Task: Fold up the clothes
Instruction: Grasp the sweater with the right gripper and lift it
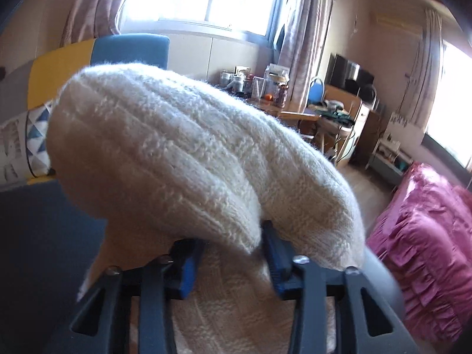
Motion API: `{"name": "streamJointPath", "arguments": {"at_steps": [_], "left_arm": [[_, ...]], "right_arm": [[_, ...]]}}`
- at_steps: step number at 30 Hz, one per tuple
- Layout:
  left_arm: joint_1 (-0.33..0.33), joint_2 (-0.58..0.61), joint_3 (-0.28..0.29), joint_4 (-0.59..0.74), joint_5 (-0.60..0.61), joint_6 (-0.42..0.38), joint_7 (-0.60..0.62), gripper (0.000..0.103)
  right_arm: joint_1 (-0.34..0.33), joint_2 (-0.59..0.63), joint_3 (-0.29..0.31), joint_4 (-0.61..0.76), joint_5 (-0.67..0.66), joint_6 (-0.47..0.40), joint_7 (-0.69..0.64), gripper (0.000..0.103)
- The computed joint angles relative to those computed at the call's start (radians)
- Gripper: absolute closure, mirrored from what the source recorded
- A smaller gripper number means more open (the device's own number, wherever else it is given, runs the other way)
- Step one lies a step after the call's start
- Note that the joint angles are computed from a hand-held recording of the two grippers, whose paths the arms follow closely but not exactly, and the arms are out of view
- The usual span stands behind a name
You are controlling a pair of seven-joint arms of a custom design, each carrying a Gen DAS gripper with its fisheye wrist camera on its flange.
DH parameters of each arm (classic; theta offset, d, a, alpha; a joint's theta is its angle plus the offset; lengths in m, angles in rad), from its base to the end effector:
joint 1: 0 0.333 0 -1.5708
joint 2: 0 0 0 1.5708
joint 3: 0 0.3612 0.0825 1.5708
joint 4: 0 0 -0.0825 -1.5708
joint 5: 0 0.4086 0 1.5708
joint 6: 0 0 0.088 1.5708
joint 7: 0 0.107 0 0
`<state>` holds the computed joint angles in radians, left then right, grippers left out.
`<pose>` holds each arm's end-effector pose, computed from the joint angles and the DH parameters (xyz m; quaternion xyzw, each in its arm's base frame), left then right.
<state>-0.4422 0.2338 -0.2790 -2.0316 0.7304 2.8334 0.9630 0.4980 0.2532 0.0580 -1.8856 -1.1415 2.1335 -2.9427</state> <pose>0.4750 -0.4495 0.4219 -0.3894 0.8621 -0.2514 0.2048 0.5830 0.3126 0.4254 -0.4341 0.7804 -0.4186 0.1655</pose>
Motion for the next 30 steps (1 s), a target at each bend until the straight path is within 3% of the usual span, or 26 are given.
{"name": "streamJointPath", "arguments": {"at_steps": [1,7,13,18,20,24,27,28,29,30], "left_arm": [[0.001,-0.005,0.0,-0.004,0.001,0.0,0.0,0.017],[0.014,-0.036,-0.003,-0.026,-0.008,-0.002,0.012,0.017],[0.024,-0.067,0.001,-0.045,-0.009,-0.006,-0.006,0.017],[0.043,-0.108,0.002,-0.079,-0.016,0.028,-0.012,0.017],[0.05,-0.125,0.005,-0.093,-0.01,0.042,-0.022,0.017],[0.066,-0.16,0.01,-0.118,0.001,0.054,-0.048,0.017],[0.078,-0.18,0.01,-0.133,-0.009,0.054,-0.052,0.017],[0.082,-0.186,0.011,-0.139,-0.005,0.056,-0.057,0.017],[0.085,-0.191,0.012,-0.146,0.001,0.058,-0.065,0.017],[0.089,-0.194,0.012,-0.151,-0.001,0.059,-0.064,0.017]], "right_arm": [[-0.003,-0.012,-0.001,-0.009,0.0,0.013,0.012,0.09],[-0.027,-0.113,0.005,-0.103,-0.066,0.127,0.2,0.092],[-0.026,-0.185,0.048,-0.108,-0.146,0.087,0.254,0.094],[-0.002,-0.197,0.088,-0.014,-0.218,0.01,0.195,0.095],[0.012,-0.192,0.097,0.029,-0.255,0.009,0.175,0.101],[0.087,-0.116,0.123,0.187,-0.344,-0.028,0.057,0.103],[0.138,-0.043,0.117,0.291,-0.286,-0.006,-0.059,0.103],[0.148,-0.028,0.113,0.301,-0.253,0.008,-0.062,0.099],[0.159,-0.017,0.105,0.304,-0.226,0.033,-0.063,0.082],[0.161,-0.024,0.099,0.271,-0.18,0.028,-0.053,0.075]]}}
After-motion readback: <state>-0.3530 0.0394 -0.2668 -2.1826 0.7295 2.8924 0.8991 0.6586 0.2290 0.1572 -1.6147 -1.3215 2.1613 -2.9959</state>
